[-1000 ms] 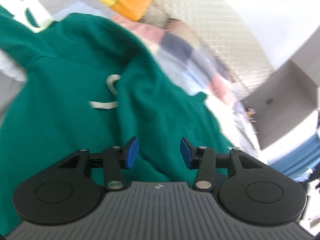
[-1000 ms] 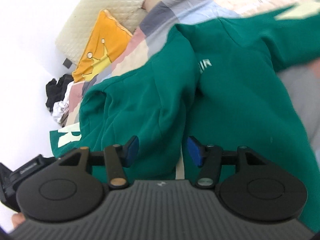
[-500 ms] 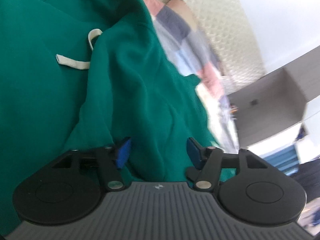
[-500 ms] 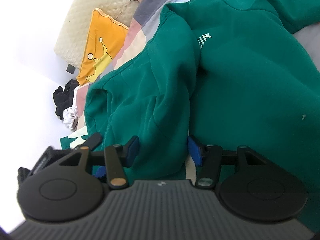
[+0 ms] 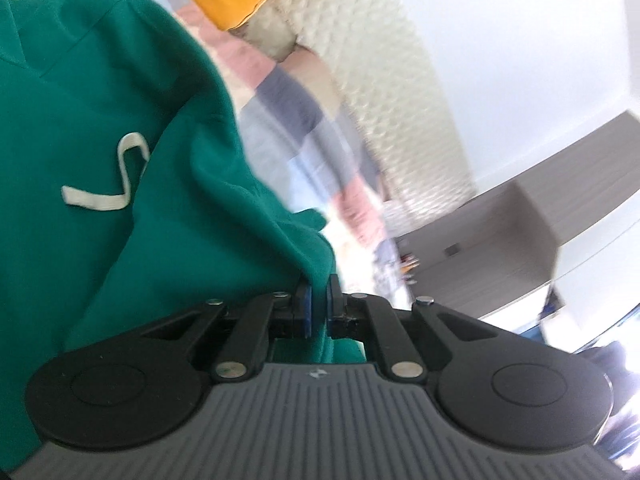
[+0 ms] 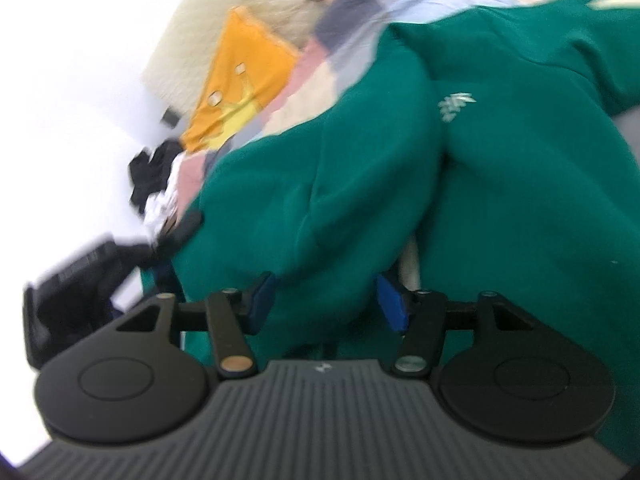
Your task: Fold large clothes
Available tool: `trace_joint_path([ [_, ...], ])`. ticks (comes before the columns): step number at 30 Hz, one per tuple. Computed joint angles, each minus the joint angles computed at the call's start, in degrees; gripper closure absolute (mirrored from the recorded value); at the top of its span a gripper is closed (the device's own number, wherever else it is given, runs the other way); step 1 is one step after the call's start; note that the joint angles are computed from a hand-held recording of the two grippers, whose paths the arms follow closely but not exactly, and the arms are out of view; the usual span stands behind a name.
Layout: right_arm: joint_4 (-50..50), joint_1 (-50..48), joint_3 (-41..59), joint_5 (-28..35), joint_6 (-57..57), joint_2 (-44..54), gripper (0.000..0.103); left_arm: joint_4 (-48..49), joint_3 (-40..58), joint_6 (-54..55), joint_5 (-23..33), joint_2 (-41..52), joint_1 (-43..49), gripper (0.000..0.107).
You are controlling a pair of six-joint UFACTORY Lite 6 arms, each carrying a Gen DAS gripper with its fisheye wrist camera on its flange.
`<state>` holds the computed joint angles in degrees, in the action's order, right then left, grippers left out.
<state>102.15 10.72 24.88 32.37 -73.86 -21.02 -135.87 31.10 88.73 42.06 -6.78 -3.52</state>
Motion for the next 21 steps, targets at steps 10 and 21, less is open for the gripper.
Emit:
trace_joint_path([
  [10,28.2,17.9,3.7,-8.0,-29.4,11.3,0.024,3.0,-5.0,-6.3,4.6,-6.6,3.4,0.102],
  [21,53.5,17.5,5.4,9.5,-43.1,24.5,0.056,5.3,-4.0,-8.0,6.0,-5.5,5.9,0.102],
])
